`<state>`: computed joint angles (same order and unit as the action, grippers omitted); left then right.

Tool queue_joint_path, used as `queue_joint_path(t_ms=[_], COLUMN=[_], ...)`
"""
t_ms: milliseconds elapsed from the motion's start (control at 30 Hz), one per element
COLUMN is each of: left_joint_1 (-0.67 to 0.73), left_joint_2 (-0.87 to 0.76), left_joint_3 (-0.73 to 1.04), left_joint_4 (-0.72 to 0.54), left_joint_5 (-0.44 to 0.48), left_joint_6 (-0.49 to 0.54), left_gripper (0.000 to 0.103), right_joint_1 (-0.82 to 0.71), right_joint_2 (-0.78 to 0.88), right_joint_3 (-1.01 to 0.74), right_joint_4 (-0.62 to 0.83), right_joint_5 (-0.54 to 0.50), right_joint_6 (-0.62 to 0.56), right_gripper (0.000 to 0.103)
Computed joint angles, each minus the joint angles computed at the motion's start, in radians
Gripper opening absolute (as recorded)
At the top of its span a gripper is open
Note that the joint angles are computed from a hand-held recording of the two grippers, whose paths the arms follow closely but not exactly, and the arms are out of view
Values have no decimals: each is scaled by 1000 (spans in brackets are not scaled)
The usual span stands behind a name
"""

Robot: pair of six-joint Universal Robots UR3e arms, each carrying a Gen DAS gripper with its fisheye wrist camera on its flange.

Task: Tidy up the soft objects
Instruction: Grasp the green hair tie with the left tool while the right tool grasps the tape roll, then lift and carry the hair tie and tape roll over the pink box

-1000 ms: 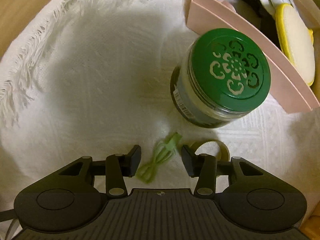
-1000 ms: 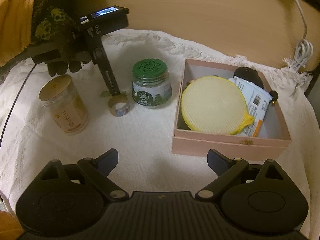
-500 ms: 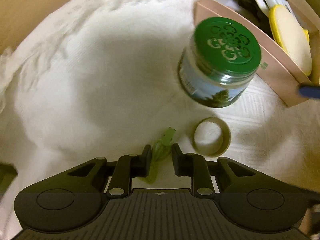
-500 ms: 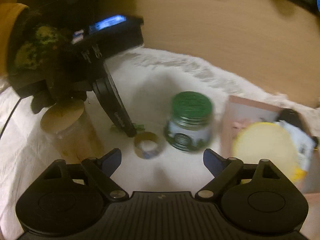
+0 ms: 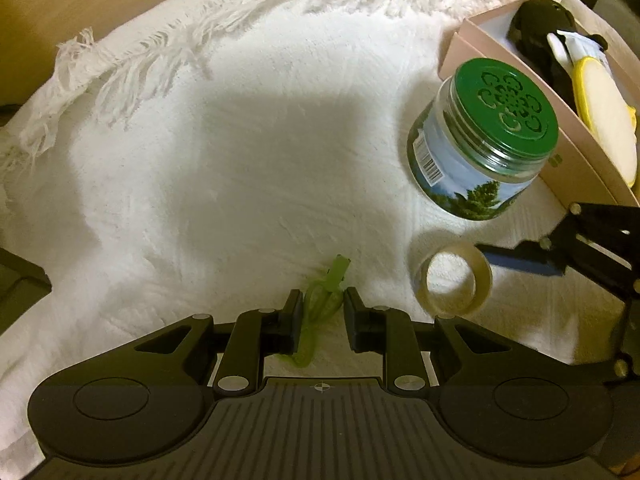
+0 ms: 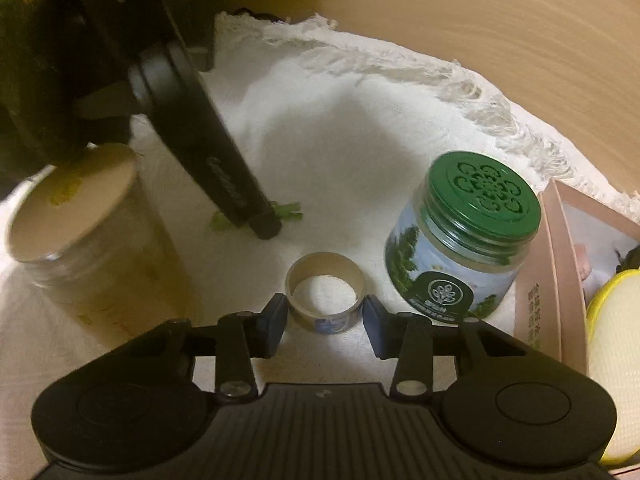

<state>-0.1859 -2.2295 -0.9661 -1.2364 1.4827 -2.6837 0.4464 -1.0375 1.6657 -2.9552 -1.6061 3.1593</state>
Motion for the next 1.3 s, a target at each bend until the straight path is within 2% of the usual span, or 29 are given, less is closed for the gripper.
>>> queue_joint_path(t_ms=[167,467,700,900,1033,1100,1200,1300], left_joint_1=[-39,-57,-162,-301,-383,-409,-444,-468], left_joint_2=[-44,166,257,147,-13,-69,-124,-160], left_joint_3=[115,35,77,326,567,603,563,476], left_joint_4=[-36,-6,-9,-78,-134,-111,-12,116], left_joint_5=[14,35,83,91,69,43,10,-5], left_joint_6=[-52,-112,-244,-342,-413,-466,-557,-666], left_gripper=[25,25,25,25,25,25,25,25], right_joint_1=[5,-41,-181,-434,-696,-845,-946,-1073], right_joint_2=[-88,-342,-652,-953,-1142,-1203,-1212,-1259], right_joint_3=[49,156,287,391,452,465,484,524], right_joint_4=[6,62,128,253,385,480,510,587], right_joint_5=[10,27,130,282,453,561,604,694], right_joint_6=[-8,-42,-117,-253,-360,-407,-432,-474], right_gripper=[41,41,41,41,41,41,41,41])
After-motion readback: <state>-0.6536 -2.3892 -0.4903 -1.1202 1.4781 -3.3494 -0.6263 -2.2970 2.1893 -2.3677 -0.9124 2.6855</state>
